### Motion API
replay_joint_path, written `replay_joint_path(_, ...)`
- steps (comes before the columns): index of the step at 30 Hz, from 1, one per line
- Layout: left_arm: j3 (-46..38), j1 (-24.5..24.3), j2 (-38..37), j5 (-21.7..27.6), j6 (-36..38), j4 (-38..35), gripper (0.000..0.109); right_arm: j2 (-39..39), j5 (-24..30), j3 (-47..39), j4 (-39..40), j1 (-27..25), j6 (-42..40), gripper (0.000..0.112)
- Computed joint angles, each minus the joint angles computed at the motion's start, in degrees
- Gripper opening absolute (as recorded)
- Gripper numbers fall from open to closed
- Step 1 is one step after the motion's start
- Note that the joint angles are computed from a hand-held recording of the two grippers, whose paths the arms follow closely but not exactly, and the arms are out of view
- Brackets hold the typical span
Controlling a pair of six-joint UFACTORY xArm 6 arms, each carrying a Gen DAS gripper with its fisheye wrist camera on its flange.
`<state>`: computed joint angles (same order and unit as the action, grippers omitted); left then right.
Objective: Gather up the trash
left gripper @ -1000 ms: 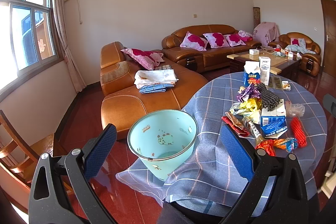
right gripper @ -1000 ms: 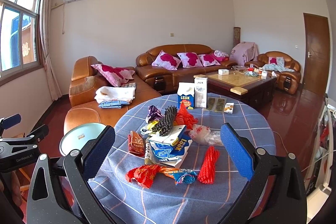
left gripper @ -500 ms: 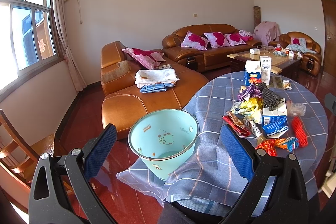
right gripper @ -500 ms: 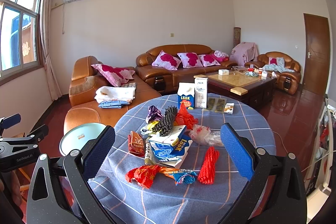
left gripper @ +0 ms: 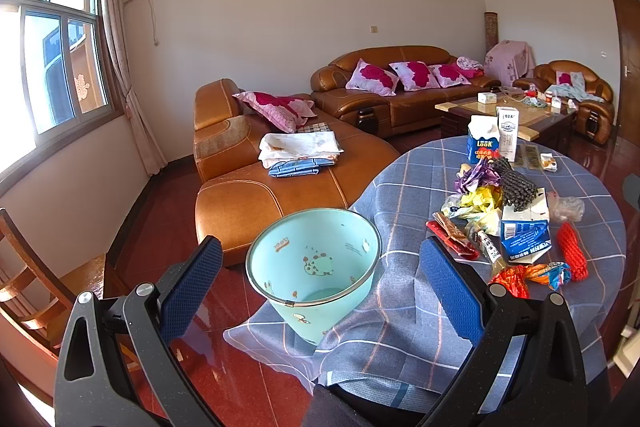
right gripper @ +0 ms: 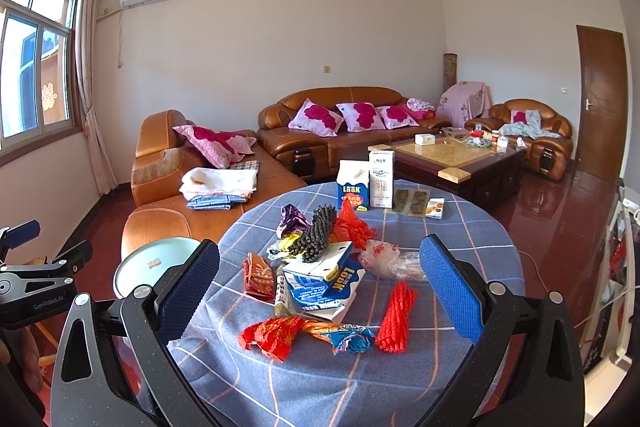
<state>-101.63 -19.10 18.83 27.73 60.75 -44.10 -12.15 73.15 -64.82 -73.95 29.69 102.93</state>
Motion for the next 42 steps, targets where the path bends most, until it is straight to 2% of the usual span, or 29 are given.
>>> replay_joint_path(11, 0.0, -0.1, 0.3, -0.3, -0.1, 0.4, 0.097, -0.2, 0.5, 0.3, -0.1, -0.1, 0.5, 0.098)
replay_joint_path(17, 2.1, -1.4, 0.4, -1.3, 0.9, -0.2, 0.097, -2.1, 1.1, 5.1, 1.0, -2.2, 2.6, 0.098)
replay_joint_path(19, 2.9, -2.2, 0.5, -0.3, 1.4, 0.0, 0.097, -4.5, -2.0, 9.0, 2.3, -4.6, 5.1, 0.098)
replay_joint_path(22, 4.5, -4.1, 0.4, 0.9, 2.9, -0.2, 0.097, -5.6, -3.3, 12.3, 3.7, -7.1, 6.5, 0.096)
replay_joint_path(24, 5.2, -5.6, 0.5, 0.9, 4.7, -1.6, 0.097, -5.7, -5.0, 13.9, 4.6, -9.0, 6.5, 0.085)
replay_joint_path(25, 5.7, -6.5, 0.5, 0.3, 5.3, -1.8, 0.096, -5.7, -6.3, 14.6, 5.4, -10.3, 6.6, 0.076)
replay_joint_path(27, 6.0, -7.9, 0.9, 0.3, 6.2, -2.3, 0.096, -6.3, -10.2, 16.8, 6.1, -12.9, 7.6, 0.074)
replay_joint_path(30, 7.0, -9.8, 1.0, -0.2, 7.5, -2.3, 0.096, -5.5, -12.7, 18.0, 5.7, -14.8, 8.2, 0.073)
replay_joint_path(32, 8.3, -10.9, 0.6, -0.7, 9.5, -3.3, 0.096, -4.7, -14.9, 18.4, 5.9, -16.1, 7.8, 0.067)
replay_joint_path(39, 9.6, -13.8, 2.2, -2.4, 9.9, 0.0, 0.094, -3.8, -28.2, 21.7, 7.7, -23.5, 7.3, 0.049)
replay_joint_path(40, 9.4, -14.1, 2.7, -2.2, 9.0, 1.4, 0.091, -3.6, -30.3, 22.1, 7.7, -24.5, 7.4, 0.044)
replay_joint_path(42, 9.3, -14.7, 3.5, -1.7, 7.4, 3.6, 0.086, -3.8, -33.1, 23.0, 6.4, -25.5, 8.1, 0.043)
